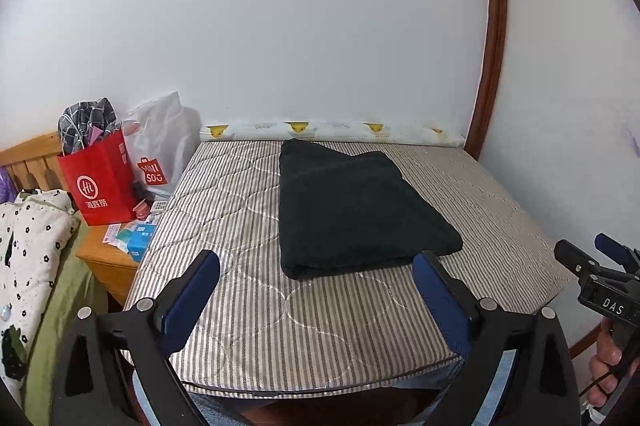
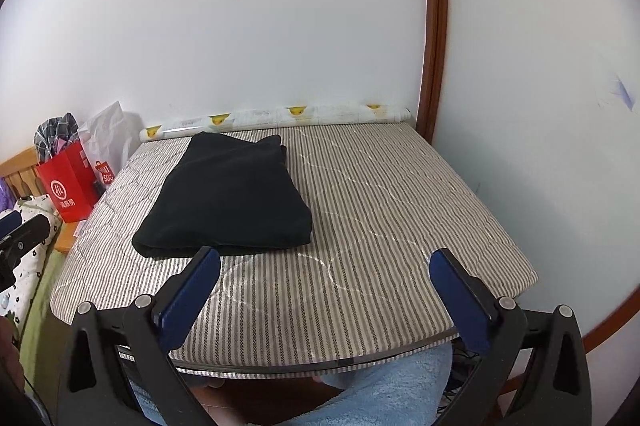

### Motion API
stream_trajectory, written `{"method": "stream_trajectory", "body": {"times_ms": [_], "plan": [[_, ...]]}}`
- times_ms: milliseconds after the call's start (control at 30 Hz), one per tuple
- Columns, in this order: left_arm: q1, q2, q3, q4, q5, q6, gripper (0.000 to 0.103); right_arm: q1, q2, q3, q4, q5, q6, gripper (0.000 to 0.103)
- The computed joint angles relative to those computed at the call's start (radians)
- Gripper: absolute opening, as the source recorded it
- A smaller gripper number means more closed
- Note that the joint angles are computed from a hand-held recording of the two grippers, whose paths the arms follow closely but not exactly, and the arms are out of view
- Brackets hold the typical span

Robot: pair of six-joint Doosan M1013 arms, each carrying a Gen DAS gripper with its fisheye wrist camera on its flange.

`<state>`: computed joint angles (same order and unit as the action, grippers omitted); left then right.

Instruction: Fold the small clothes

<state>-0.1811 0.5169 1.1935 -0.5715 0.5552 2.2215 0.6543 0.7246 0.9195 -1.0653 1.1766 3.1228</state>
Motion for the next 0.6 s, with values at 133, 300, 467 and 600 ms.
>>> {"method": "stream_trajectory", "body": {"times_ms": [133,300,467,600], "plan": [[0.0,0.001,-0.001,0.002,0.01,-0.001,0.098,0.001,-0.003,0.005,-0.004,0.001,0.004,0.103],[0.0,0.0,-0.001,0.002,0.013,0.001,0.098,0.001,-0.007,0.011,-0.009,0.0,0.01,0.103],[-0.001,0.004,-0.006,0.016,0.02,-0.015,0.098,0.0,-0.009,0.015,-0.011,-0.004,0.01,0.103],[-0.001,0.004,-0.005,0.012,0.022,-0.018,0.098,0.001,-0.007,0.012,-0.01,-0.001,0.003,0.103]]}}
